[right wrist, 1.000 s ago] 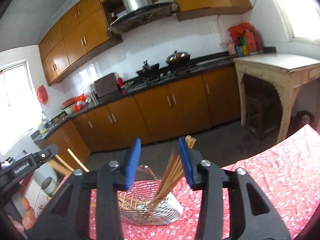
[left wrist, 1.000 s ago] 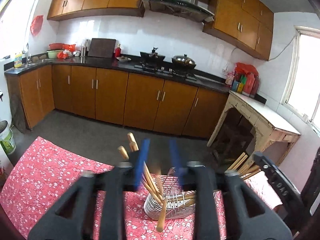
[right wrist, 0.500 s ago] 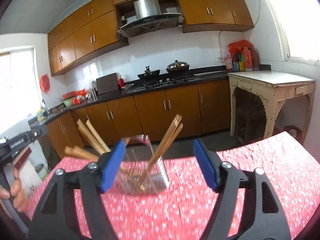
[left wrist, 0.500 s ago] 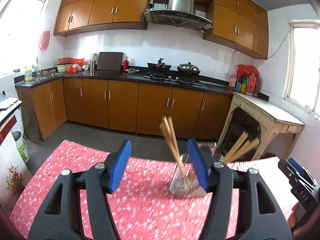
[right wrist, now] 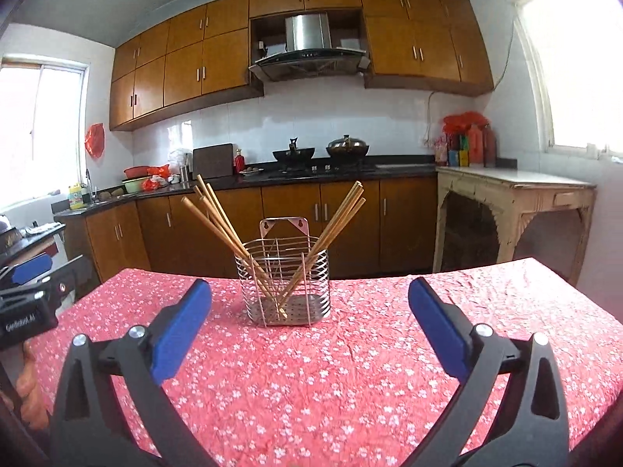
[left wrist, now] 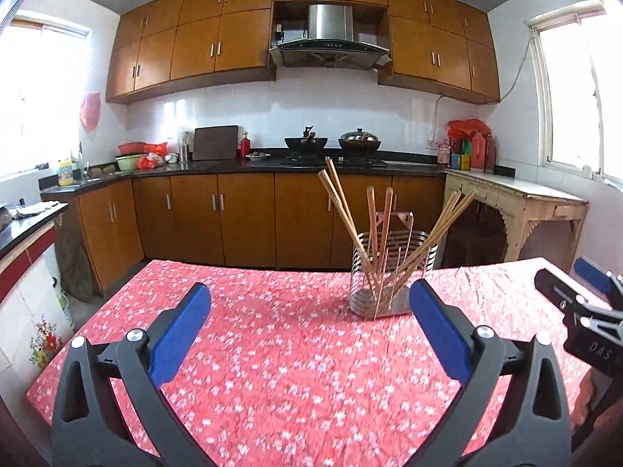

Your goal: Organize utensils

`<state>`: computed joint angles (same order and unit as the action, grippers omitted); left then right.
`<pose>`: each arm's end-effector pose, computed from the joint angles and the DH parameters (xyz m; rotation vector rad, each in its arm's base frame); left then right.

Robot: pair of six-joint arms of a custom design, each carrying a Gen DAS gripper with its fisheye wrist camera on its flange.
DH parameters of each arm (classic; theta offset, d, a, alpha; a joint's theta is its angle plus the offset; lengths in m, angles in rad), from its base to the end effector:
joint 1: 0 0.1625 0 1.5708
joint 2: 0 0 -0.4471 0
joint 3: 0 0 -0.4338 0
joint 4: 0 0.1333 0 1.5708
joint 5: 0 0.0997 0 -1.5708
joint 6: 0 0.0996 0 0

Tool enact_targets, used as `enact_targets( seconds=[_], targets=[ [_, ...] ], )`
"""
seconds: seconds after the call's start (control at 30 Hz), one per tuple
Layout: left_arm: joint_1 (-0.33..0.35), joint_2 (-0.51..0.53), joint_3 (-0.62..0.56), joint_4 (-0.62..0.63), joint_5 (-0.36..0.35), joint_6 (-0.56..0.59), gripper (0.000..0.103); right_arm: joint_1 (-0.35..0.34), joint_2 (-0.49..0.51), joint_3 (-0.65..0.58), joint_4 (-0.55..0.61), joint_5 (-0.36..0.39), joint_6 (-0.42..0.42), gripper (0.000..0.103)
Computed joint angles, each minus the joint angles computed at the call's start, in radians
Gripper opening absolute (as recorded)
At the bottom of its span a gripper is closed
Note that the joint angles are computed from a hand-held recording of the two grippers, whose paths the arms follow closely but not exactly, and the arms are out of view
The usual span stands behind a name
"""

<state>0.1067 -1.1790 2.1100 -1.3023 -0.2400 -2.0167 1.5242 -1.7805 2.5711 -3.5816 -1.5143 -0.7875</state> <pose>-0.4168 -0.2760 0.1262 0.4092 1.8631 -1.4941 0.1230 -0.3458 0.3510 0.8663 -2.1062 1.4813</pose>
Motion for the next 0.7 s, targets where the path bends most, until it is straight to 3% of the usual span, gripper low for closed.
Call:
enact_targets(
  seconds=[0.2, 0.33, 0.7],
  targets=[
    [-0.007, 0.029, 0.011, 0.044, -0.057, -0.074, 0.101, -0.026, -0.009, 0.056, -0.050, -0.009, -0.056, 0.099],
    [-0.015, 0.074, -0.012, 0.185, -0.102, -0.214, 0.101, -0.042, 0.003, 0.084, -0.106, -0.011, -0.099, 0.099],
    [-0.051, 0.083, -0.001, 0.270, -0.149, -0.341, 0.101, -0.091, -0.047, 0.123, -0.104, 0.060, -0.095, 0.099]
  ],
)
